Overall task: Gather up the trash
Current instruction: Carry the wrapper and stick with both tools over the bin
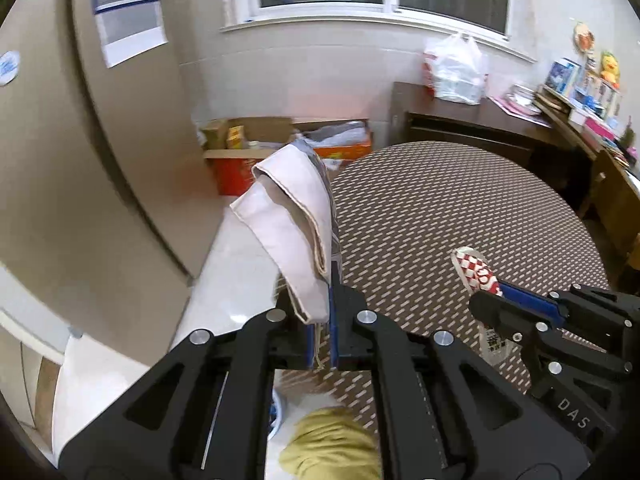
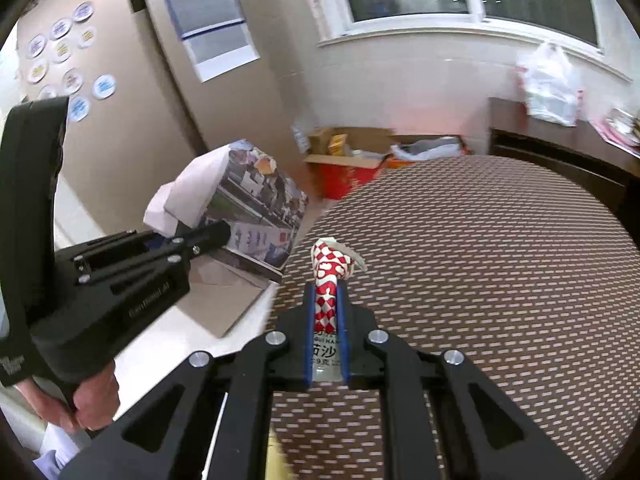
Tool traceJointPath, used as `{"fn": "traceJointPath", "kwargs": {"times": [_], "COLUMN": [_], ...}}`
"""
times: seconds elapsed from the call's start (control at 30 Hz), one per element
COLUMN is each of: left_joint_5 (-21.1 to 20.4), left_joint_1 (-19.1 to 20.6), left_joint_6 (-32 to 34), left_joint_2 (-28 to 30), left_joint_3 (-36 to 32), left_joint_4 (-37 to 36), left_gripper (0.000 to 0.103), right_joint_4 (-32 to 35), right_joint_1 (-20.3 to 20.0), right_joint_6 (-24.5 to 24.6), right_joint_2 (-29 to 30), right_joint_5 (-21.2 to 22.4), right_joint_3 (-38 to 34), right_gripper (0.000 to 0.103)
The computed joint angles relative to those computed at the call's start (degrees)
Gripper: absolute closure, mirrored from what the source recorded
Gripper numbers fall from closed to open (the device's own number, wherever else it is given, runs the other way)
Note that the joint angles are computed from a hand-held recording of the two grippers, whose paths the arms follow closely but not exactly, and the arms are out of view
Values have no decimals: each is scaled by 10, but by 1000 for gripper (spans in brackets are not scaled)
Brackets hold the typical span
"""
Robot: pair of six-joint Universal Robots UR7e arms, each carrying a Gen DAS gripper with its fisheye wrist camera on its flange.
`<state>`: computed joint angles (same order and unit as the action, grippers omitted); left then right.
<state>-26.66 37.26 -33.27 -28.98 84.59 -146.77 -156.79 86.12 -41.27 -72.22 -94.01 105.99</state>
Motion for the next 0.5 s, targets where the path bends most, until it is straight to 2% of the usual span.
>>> {"fn": "traceJointPath", "kwargs": {"times": [0.17,0.23,0.5], "left_joint_5": [22,27,9], "left_joint_1": [-8,-8,2], "left_joint_6": [-101,-159,-317], "left_joint_2": [-67,-99,-177], "left_joint_3": [92,127,219], "left_joint_4": [55,99,206], "left_gripper": [97,97,97], "right_joint_4": [1,-5,-17], "right_joint_1": [30,42,77], "right_joint_6": [5,4,19], "right_joint_2": [12,20,59], "right_joint_5": [-2,-8,-23], "right_joint_3": [30,41,75], "right_gripper": [93,93,93]}}
